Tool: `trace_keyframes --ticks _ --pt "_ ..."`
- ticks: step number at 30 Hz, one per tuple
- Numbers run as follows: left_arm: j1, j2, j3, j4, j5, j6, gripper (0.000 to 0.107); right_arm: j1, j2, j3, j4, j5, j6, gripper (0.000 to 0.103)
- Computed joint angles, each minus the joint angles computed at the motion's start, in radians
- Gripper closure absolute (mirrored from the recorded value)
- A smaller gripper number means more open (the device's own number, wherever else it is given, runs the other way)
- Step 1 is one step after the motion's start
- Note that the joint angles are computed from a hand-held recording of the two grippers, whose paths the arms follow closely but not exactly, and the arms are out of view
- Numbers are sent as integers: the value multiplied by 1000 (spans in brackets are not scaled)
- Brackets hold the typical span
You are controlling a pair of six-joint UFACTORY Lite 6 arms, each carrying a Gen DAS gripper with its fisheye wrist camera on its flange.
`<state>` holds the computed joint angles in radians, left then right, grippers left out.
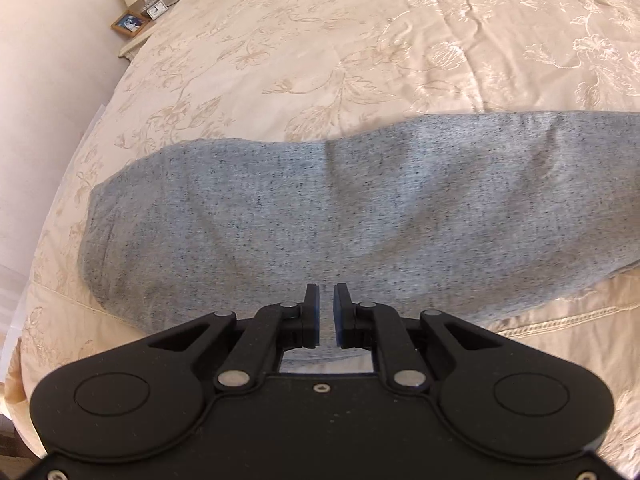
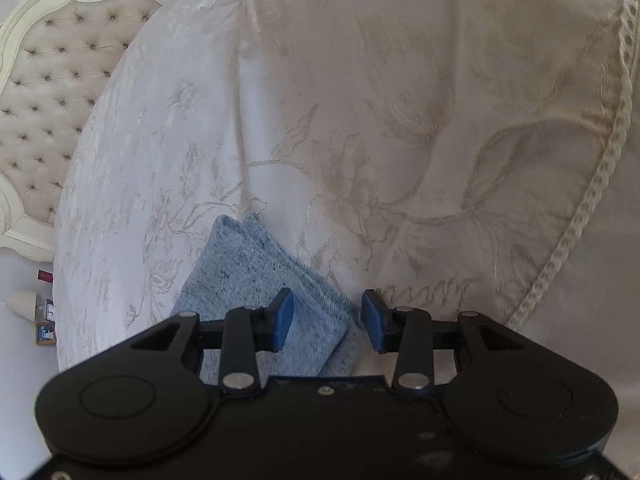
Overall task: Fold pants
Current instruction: 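Grasp the leg hem with the right tool and lift it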
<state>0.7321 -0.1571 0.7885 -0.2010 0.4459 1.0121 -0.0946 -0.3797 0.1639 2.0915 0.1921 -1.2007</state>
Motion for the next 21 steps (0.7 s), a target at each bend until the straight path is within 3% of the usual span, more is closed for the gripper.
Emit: trace_keyframes --ticks 5,13,15,16,17,21 --pt "-44 -13 -14 38 16 -73 89 -162 252 131 -203 191 -67 61" --pt "-152 -28 -39 92 25 -185 89 -235 532 333 -435 396 -104 58" --pt "-191 -25 -37 101 34 -225 89 -222 526 340 -454 379 -82 64" --pt "-214 -20 -34 103 38 -250 89 -214 508 338 -471 359 -52 83" --pt "-238 -12 -29 101 43 -271 89 -208 493 337 -478 347 -29 94" --pt "-370 52 11 117 40 -406 89 -162 368 306 -536 293 68 95"
